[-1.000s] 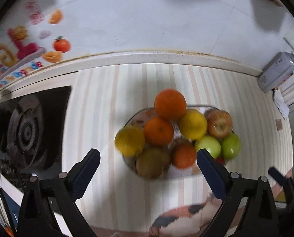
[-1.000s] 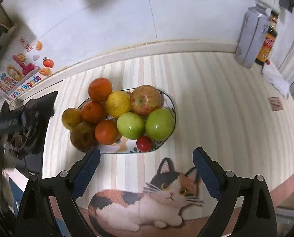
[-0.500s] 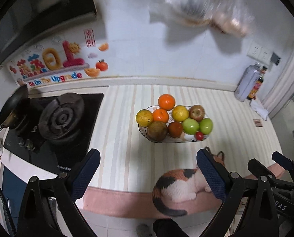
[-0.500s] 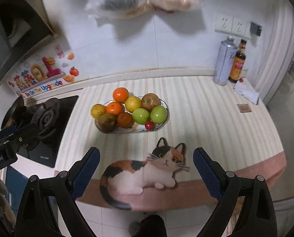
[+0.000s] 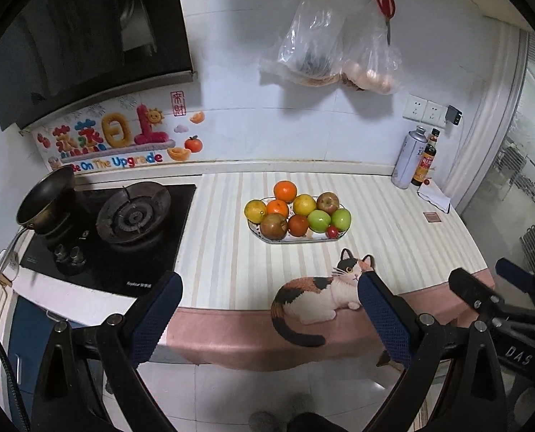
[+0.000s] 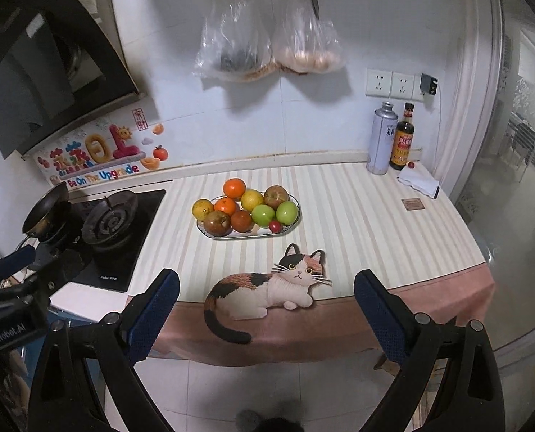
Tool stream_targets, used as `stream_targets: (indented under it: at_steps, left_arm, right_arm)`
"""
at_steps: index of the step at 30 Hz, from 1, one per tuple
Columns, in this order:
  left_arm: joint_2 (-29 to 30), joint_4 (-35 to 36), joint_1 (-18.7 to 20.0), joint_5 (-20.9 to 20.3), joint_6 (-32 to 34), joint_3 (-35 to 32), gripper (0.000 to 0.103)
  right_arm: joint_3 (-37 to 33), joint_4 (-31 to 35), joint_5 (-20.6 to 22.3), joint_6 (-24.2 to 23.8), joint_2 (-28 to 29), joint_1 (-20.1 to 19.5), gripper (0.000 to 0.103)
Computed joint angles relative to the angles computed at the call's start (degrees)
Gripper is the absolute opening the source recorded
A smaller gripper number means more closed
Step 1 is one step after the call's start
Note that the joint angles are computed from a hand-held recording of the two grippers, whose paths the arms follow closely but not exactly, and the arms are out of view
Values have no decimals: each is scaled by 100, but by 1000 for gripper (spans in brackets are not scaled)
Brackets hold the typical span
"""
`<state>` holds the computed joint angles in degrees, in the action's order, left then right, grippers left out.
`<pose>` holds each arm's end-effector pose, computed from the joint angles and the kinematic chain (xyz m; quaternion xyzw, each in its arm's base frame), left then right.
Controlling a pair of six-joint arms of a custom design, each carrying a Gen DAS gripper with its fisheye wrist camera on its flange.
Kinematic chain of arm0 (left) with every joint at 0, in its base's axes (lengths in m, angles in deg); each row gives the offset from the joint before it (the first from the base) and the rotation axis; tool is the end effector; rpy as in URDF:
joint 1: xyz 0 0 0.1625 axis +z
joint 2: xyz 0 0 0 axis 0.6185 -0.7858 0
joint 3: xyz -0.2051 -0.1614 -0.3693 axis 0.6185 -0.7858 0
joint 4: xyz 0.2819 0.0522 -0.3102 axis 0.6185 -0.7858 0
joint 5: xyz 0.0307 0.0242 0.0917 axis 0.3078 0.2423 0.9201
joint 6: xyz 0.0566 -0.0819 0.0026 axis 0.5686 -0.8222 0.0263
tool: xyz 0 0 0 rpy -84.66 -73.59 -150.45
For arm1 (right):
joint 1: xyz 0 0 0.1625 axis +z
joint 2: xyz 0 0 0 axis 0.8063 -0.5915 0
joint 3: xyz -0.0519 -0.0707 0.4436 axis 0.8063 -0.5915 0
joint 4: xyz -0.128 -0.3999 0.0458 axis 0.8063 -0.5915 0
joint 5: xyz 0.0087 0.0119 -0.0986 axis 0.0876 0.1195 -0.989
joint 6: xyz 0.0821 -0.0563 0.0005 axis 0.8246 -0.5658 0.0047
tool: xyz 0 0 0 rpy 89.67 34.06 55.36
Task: Organize fruits
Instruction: 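Lift both tools away from the full plate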
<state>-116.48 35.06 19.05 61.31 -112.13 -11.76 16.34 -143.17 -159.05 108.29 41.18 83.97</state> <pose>-0.1472 -0.5743 0.4340 0.3373 0.8742 -0.2528 0.2409 0.5445 -0.4423 0.0734 -0.0625 -0.8098 0.4315 0.3926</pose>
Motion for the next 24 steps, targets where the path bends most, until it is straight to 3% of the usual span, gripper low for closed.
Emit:
stream_targets:
  at_steps: [8, 17, 24]
  left_arm:
    - [-577, -231, -278, -261, -138, 711, 100]
    - [-743, -196, -422, -449, -601, 1005, 100]
    - [-555, -226, -393, -576, -676, 901, 100]
  right_arm:
    - [157, 32, 67, 24, -188, 295, 100]
    - [388, -93, 178, -31, -396, 398, 100]
    - [489, -590, 287, -549, -429, 191, 100]
